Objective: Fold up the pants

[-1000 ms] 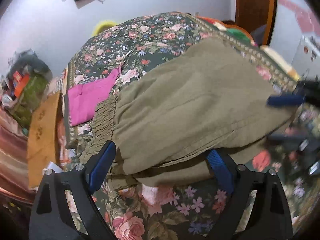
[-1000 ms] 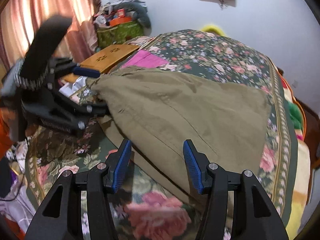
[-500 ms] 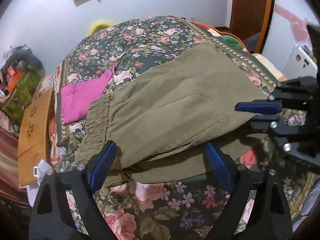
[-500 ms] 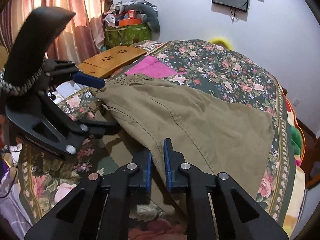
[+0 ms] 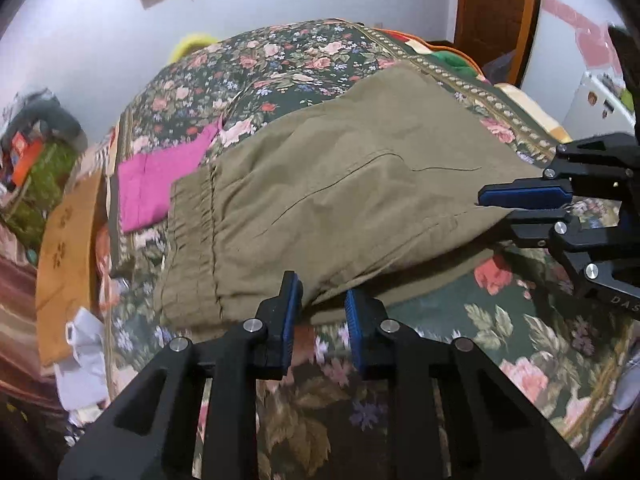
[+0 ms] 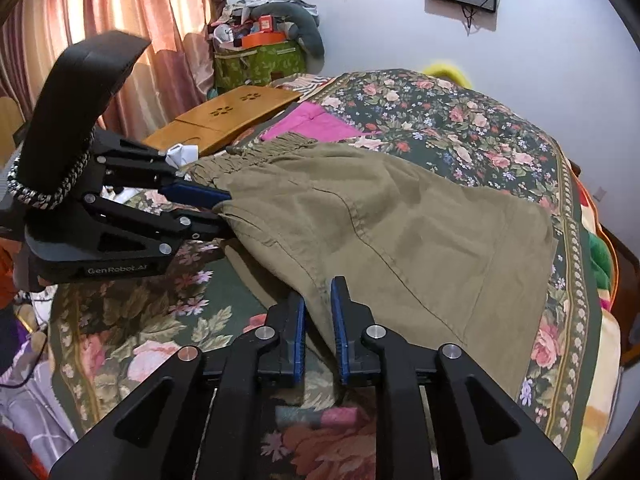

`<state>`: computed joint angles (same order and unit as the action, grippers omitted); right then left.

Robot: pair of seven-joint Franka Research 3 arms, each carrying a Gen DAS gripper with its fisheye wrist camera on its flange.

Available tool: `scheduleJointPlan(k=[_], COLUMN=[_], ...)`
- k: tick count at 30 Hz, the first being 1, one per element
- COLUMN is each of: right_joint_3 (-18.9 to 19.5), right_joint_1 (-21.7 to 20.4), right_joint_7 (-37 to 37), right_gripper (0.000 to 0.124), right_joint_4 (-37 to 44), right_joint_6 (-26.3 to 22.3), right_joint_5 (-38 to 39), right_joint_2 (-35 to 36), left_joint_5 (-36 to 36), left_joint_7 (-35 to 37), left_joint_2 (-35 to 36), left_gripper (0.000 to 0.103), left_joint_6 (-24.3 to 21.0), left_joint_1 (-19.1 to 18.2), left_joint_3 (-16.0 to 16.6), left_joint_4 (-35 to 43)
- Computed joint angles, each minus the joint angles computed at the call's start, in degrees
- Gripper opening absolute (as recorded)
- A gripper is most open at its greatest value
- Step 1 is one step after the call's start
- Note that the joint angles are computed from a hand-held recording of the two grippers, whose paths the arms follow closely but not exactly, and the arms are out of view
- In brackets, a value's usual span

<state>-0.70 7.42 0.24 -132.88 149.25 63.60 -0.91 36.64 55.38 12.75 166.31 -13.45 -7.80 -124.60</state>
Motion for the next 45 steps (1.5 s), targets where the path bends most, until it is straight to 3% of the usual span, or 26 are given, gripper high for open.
scheduleJointPlan(k=[3,6,10,12,15,18,19,21,23,28,36,40,45], right_joint_3=[-0.75,-1.62,-2.46,-2.52,-2.18,-1.91,-1.83,-1.6,-1.37,-1.59,-2.54,-3.3,-3.01], right_joint_1=[-0.66,-1.21,-1.63,-1.86,-2.15,-2.73,-2.98,-3.45,-3.87,-6.44,-8.49,-9.78,-9.27], right_joint_7=[0.35,-0.75,0.34,1.86,5.78,10.08,11.45,14.81,18.32,19.33,19.35,19.28,17.88], right_gripper=[0.017,0.018,0.024,0.033,0.034,0.034,0.034,0.034,0.034,0.036,0.037,0.042,0.042], right_joint_4=[-0.52,-1.1,-0.23,0.61,2.07,3.34,3.71,4.47,5.07,5.36,2.69,1.94,0.17], right_joint_6=[-2.62,-4.67,-5.1,-4.65,-3.24,-3.7,-3.96,-4.37,-4.76,-7.42,-5.16,-6.16,-0.87], right_joint_5=[0.43,2.89,6.31,7.06,5.65,2.54,1.33,-1.71,-5.79,-6.88,-8.98,-8.29,-9.12], right_joint_2=[-1.34,-3.1,-3.55,-2.89,-0.95,1.2,1.89,3.78,5.45,6.33,4.75,4.27,3.26], left_joint_5=[-4.14,-5.09,2.12,3.28,2.57,-2.81,-9.86,-16.68,-18.92,-22.65,-11.36,-7.36,-5.6], left_joint_7=[1.65,0.23,-8.79,-11.09,-12.01,-7.71,-0.97,4.62,5.73,6.92,-4.72,-8.1,-10.09], left_joint_2=[-2.35,-4.78,-6.38,-6.07,-4.8,-2.47,-1.08,1.15,2.92,3.47,2.74,2.49,1.45], left_gripper=[0.03,0.032,0.039,0.046,0.054,0.055,0.056,0.056,0.057,0.064,0.067,0.067,0.067], left_joint_6=[1.98,4.11,4.08,3.67,3.13,3.23,3.43,2.84,1.61,6.02,7.12,5.77,5.68], left_joint_1=[1.8,2.54,2.44,3.4,4.86,6.99,9.67,11.49,10.93,11.26,2.12,2.05,3.47], left_joint_3=[-1.21,-0.45,2.57,2.72,2.46,0.9,-2.11,-4.09,-3.52,-3.11,6.72,6.83,5.43], left_joint_4=[-2.82,-4.86,-4.44,-3.47,-2.17,-1.14,-0.89,-0.17,0.67,-1.84,-2.87,-2.49,-3.95])
